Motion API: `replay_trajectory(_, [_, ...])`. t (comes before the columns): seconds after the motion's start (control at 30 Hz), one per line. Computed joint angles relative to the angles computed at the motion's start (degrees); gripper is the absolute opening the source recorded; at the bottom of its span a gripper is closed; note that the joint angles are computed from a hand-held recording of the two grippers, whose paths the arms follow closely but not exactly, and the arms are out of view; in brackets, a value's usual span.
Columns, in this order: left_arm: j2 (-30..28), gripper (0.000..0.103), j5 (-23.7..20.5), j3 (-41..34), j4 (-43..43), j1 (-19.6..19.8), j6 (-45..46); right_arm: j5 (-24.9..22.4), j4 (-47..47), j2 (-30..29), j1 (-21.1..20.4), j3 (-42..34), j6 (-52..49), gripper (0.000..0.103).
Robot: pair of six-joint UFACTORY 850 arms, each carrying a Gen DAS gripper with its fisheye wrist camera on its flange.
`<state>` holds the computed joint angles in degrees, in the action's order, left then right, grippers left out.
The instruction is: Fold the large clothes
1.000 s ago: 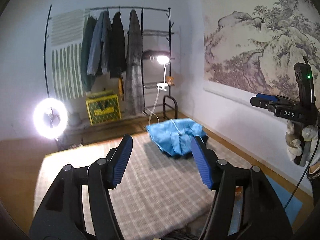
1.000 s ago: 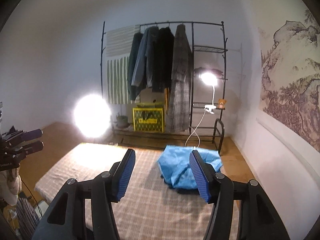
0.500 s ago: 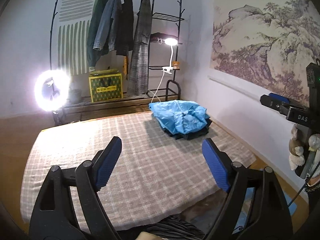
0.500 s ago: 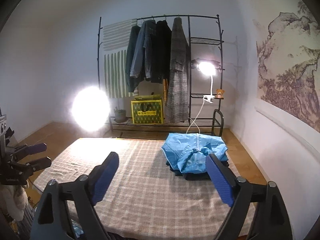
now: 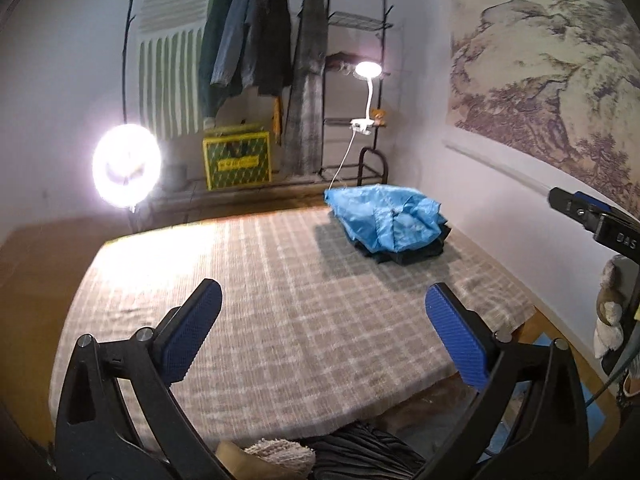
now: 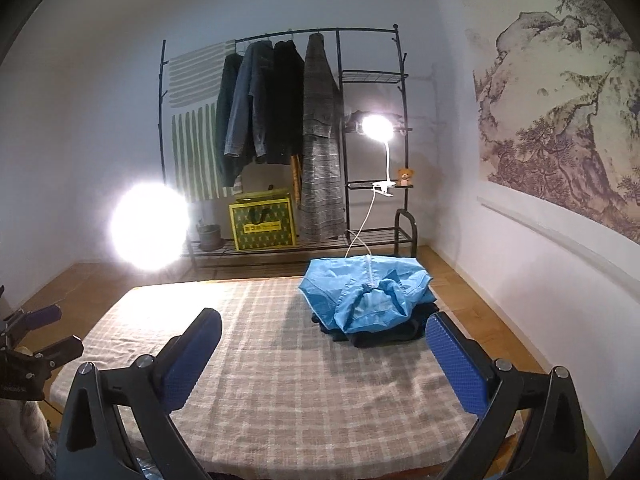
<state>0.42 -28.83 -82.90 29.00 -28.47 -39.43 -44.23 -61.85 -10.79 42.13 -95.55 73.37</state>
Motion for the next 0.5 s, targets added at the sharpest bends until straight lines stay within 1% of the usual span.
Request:
replay_trajectory(0.07, [-0.59,0.103,-0.79,-0.34,-0.01,-0.09,-0.86,-0.63,-0.6,-0.27,0.16,-0.12,0.17,0.103])
replay_trajectory(0.37, [-1.53,0.103,-2.14,-0.51,5.02,-0.45,-5.38,0.19,0.62,-0.95,-1.29,0.22,0.24,0.103])
replay_trajectory(0.5, [-1.78,0.103,-2.05,-0.64,4.21,0.2,-5.11,0.3,1.93,-1.69,-1.74,-0.29,-0.4,0.103])
